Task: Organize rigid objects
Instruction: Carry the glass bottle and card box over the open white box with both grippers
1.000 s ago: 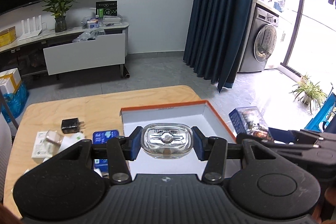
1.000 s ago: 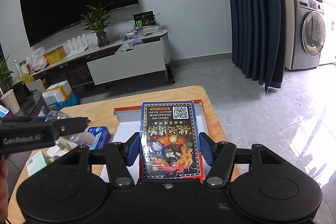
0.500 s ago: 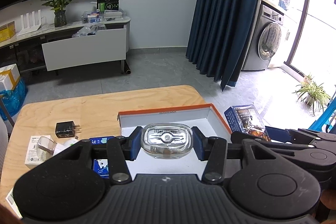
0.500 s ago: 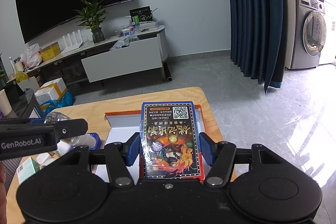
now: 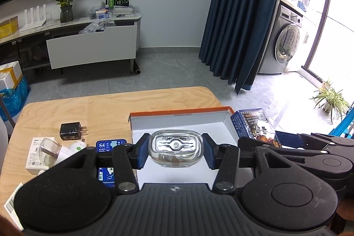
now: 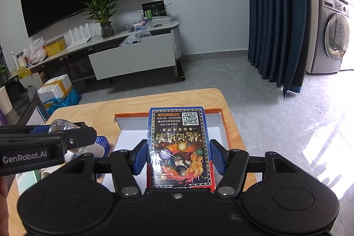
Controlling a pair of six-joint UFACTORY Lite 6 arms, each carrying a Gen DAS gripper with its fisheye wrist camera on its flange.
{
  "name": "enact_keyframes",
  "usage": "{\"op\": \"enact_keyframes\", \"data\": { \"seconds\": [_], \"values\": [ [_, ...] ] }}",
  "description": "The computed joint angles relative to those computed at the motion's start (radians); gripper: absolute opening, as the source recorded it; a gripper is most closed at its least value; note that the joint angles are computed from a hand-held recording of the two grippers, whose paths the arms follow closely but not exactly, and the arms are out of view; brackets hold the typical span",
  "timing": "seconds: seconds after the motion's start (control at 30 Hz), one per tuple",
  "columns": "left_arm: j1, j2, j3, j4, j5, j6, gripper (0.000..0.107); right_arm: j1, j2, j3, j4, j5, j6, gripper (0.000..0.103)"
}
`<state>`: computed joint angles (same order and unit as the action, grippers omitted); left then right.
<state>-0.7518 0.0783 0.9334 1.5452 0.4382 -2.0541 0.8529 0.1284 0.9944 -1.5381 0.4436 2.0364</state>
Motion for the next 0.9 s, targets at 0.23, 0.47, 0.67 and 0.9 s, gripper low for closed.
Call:
{"op": "enact_keyframes", "data": {
  "seconds": [0.23, 0.47, 0.67, 0.9],
  "values": [
    [0.002, -0.004, -0.012, 0.017, -0.003, -0.017, 0.05, 0.006, 0.009, 0.01, 0.012, 0.0, -0.01, 0.072],
    [0.001, -0.002, -0.018, 0.037, -0.004, -0.04, 0.05, 0.006, 0.009, 0.012, 0.015, 0.001, -0.013, 0.072],
    [-0.005, -0.001, -0.024, 0.052, 0.003, -0.053, 0.05, 0.0, 0.005, 0.004, 0.005, -0.003, -0.001, 0.072],
    [-0.014, 0.002, -0.022, 0.045, 0.011, -0.05, 0.05, 0.001, 0.004, -0.002, -0.01, -0.002, 0.018, 0.072]
  ]
}}
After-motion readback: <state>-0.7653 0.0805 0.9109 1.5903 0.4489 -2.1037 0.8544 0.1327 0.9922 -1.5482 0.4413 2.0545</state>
